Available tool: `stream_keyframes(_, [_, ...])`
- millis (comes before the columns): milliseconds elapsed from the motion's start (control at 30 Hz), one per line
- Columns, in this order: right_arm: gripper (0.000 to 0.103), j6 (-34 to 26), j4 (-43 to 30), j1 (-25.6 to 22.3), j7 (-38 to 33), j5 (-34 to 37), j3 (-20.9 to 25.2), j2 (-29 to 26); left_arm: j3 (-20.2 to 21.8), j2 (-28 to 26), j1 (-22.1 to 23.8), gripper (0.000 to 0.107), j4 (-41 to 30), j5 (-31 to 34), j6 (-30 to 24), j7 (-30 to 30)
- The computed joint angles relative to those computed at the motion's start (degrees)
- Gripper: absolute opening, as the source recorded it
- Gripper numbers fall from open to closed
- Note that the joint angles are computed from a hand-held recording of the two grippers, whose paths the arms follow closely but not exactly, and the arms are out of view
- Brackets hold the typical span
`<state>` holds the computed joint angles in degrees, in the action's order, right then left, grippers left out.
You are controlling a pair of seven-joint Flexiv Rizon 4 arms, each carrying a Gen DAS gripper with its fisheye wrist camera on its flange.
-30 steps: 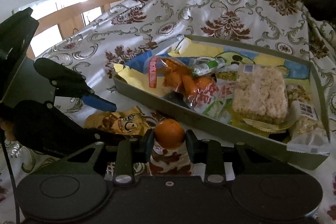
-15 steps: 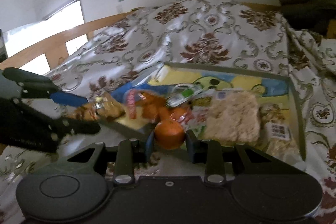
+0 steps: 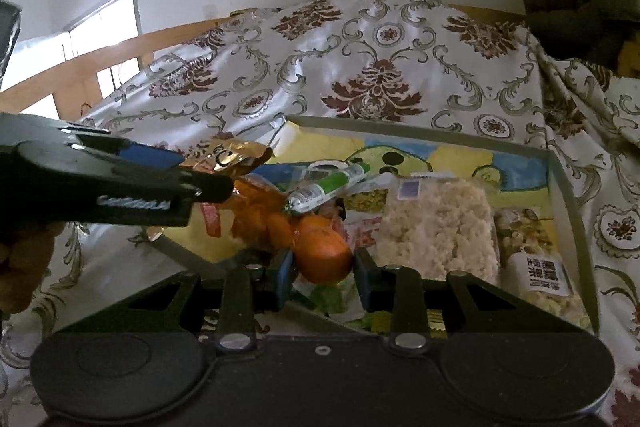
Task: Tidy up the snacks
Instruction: 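Open both tools to drop the orange ball and gold packet into the tray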
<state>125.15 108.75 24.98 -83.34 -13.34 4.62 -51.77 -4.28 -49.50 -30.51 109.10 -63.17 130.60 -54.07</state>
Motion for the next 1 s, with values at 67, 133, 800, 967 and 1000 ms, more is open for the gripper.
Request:
stream_keyframes(67, [0.035, -0.07, -0.01, 0.69, -0.52, 0.51, -0.57, -0.15, -0.05, -0.48, -0.27, 0.06, -0.97, -1.35, -0.57, 0.96])
stream_keyframes(133, [0.036, 0.39, 0.07, 1.34, -1.12, 1.31, -1.06, -0.22, -0.36, -0.62, -0.3, 0.062, -1.57, -2.39, -0.98, 1.44])
stream_keyframes(800, [0.092, 8.28, 11.0, 6.0, -2.94, 18.46, -2.92, 9.42, -2.44, 7.56, -2.64, 0.099, 12.2, 0.86, 9.89, -19.67])
stream_keyframes(967, [0.099, 11.48, 16.01, 7.08, -3.27, 22.73, -2.3, 12.91, -4.67, 9.73, -4.62, 0.103, 17.23, -2.75, 15.31, -25.75])
stream_keyframes(1000, [0.102, 12.09, 16.84, 7.29, -3.34, 23.56, -2.14, 13.38, -5.11, 10.14, -5.11, 0.103, 18.1, -3.79, 16.1, -26.4])
